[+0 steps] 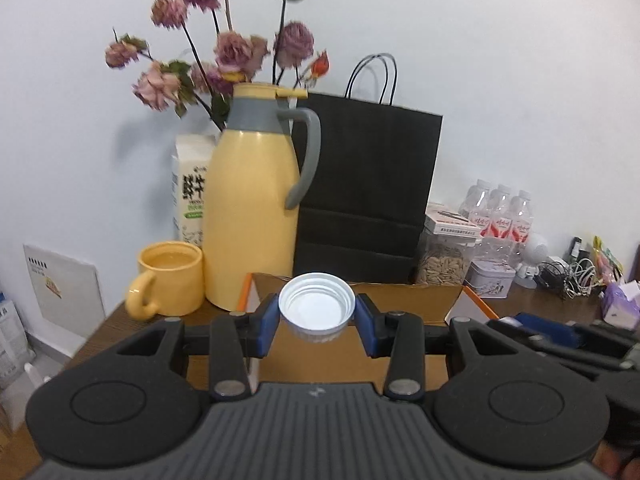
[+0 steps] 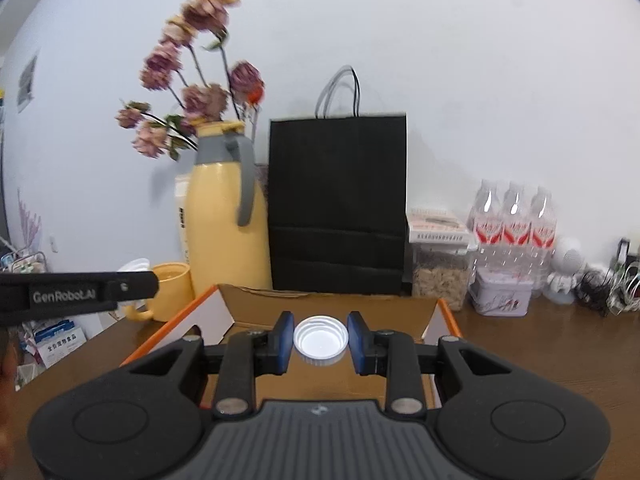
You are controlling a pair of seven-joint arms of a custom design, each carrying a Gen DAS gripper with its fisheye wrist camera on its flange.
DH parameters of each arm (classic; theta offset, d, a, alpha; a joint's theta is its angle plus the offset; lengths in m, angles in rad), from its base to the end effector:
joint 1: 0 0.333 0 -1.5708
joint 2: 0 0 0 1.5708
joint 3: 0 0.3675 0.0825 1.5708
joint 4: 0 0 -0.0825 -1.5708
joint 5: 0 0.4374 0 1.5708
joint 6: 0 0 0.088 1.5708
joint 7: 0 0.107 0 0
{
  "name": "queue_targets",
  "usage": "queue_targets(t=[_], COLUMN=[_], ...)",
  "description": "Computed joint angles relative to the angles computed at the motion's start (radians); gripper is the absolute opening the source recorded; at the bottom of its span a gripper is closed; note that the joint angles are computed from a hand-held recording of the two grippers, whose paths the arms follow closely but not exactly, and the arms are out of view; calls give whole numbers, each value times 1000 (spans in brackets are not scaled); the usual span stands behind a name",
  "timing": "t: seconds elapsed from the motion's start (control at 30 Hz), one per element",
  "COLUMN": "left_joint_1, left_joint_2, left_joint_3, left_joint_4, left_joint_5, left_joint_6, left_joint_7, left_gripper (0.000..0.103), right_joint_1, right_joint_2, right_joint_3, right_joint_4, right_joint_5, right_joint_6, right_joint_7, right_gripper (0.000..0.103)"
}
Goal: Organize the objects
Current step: 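Carry both white caps over the cardboard box and open both grippers to drop them, then move both grippers back toward the objects on the table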
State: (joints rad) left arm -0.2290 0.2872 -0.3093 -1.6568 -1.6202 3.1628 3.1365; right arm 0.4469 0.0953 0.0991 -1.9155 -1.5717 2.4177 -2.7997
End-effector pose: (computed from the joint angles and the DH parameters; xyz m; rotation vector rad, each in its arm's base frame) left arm 0.6718 -0.2652 0.5376 -1.2425 1.8695 -1.3977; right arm 0.5789 0.3436 0.5206 -1.2609 1.6610 -1.1431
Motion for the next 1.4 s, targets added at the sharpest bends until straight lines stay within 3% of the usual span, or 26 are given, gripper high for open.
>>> queue_targets(t=[0.1,0.2,0.3,0.43,0.47,0.5,0.53,0.57,0.6,0.63,0.67,0.7,0.83,0.93,1.13,1.4], left_joint_1=[-74,-207,-220,-215,-227,-239,-240,-216,-198,-190,-188,-196,-185,-78,363,732], left_joint_2=[58,102,121,122,121,122,121,120,118,115,114,112,104,90,84,48], left_joint_3=[73,248,268,266,282,296,298,265,242,231,228,239,228,99,-420,-777], left_joint_4=[10,13,14,2,-2,-3,-7,-11,-15,-20,-24,-28,-40,-60,-136,-269], left_joint_5=[326,615,696,777,806,833,850,848,853,862,875,892,944,944,983,1153], left_joint_6=[7,-45,-52,-50,-49,-49,-41,-22,-7,4,10,15,22,52,176,216], left_joint_7=[-348,-668,-732,-794,-824,-854,-872,-861,-857,-863,-876,-897,-945,-917,-851,-973], left_gripper=[41,41,42,42,51,73,84,97,101,103,103,103,103,103,103,103], right_joint_1=[-7,0,-4,7,9,13,15,18,20,24,26,29,34,34,38,30], right_joint_2=[60,99,107,118,121,124,126,127,127,128,128,128,123,109,48,-68], right_joint_3=[-15,-32,-48,-55,-56,-57,-58,-58,-60,-61,-62,-63,-64,-64,-43,21], right_joint_4=[52,70,68,76,79,81,84,84,85,86,87,87,85,73,34,-66], right_joint_5=[44,81,108,144,161,173,184,194,196,196,197,196,202,181,87,32], right_joint_6=[-14,-24,28,16,9,2,-3,-6,-8,-13,-16,-22,-40,-34,-60,-121], right_joint_7=[-9,-38,-48,-87,-103,-113,-122,-134,-136,-137,-137,-134,-125,-95,-24,-7], right_gripper=[27,27,27,28,28,30,34,46,63,72,91,100,103,103,103,103])
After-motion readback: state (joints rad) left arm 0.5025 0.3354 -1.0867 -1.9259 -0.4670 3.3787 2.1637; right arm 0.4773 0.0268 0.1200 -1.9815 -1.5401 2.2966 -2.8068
